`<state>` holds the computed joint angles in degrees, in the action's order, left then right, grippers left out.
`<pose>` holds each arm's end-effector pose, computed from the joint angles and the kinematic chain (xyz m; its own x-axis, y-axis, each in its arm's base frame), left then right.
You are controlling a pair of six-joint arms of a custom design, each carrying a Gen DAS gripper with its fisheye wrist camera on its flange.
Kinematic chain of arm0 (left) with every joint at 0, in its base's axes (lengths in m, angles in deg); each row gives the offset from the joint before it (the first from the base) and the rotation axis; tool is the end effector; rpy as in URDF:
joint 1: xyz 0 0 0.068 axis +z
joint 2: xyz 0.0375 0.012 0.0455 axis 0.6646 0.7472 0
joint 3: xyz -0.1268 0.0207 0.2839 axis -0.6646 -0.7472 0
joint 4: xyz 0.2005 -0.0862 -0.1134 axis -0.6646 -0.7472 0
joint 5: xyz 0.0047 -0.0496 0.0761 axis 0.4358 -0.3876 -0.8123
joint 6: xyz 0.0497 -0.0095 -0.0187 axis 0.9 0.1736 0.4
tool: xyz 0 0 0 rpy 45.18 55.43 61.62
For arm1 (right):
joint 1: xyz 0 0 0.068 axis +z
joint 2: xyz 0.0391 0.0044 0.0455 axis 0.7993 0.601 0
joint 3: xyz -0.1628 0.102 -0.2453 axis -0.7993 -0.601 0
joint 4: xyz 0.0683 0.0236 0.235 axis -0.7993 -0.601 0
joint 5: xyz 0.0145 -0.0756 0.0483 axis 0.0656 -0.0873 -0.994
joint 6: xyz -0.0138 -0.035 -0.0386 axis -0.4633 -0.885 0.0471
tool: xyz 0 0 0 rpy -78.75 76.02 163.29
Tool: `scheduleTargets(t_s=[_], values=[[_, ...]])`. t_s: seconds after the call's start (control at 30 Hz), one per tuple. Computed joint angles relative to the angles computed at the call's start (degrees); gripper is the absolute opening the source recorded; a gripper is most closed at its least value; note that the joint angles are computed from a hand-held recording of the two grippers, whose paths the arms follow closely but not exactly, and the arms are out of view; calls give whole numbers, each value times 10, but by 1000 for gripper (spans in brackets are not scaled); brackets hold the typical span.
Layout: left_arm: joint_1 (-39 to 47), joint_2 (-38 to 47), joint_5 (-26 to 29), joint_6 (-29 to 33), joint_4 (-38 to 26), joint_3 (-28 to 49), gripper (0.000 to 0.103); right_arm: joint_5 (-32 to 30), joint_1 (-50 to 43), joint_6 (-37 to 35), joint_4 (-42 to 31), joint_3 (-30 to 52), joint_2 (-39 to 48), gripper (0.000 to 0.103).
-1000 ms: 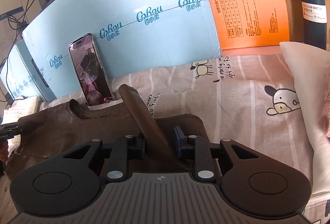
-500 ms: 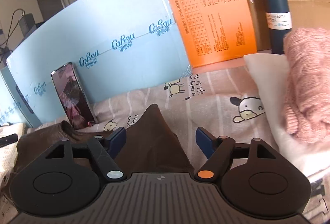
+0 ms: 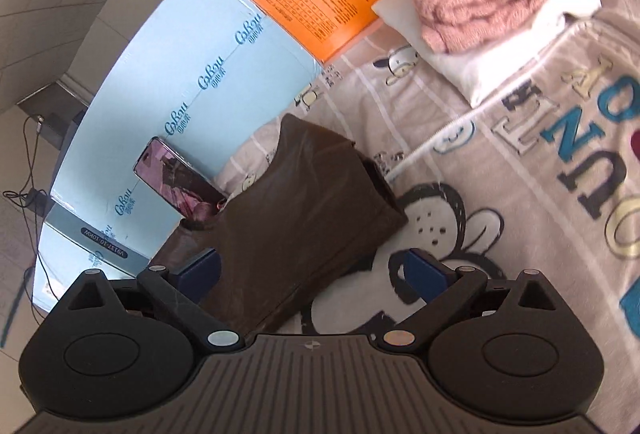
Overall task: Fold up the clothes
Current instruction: 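Fold the jacket side over the body with both grippers and release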
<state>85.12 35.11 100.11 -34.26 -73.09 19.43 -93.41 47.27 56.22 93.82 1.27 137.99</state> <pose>0.2523 0.1998 0.1668 -0.5674 -0.2653 -0.7795 0.1358 0.9035 -0.4064 0.2190 -0.0049 0.1668 -0.6541 0.5935 -0.4690 0.1171 0.6919 0.7124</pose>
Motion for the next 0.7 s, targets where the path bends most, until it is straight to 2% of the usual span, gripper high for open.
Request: scheduleTargets(t_s=[0.2,0.37,0.43,0.5,0.57,0.67,0.7], values=[[-3,21,-14,-7,-21,8,96,65,71,52,105,5,85,99],[-4,39,12,-12,-31,17,96,138,102,105,319,-13,198,98],[-7,45,16,-14,-35,22,96,162,111,111,355,-10,222,95],[-7,51,27,-8,-46,28,96,177,119,112,371,-2,240,81],[-8,55,35,-1,-53,31,97,165,117,116,386,6,261,42],[-10,61,46,5,-55,33,98,141,108,119,416,8,282,16],[-11,61,47,5,-52,32,98,137,106,117,433,0,283,13]])
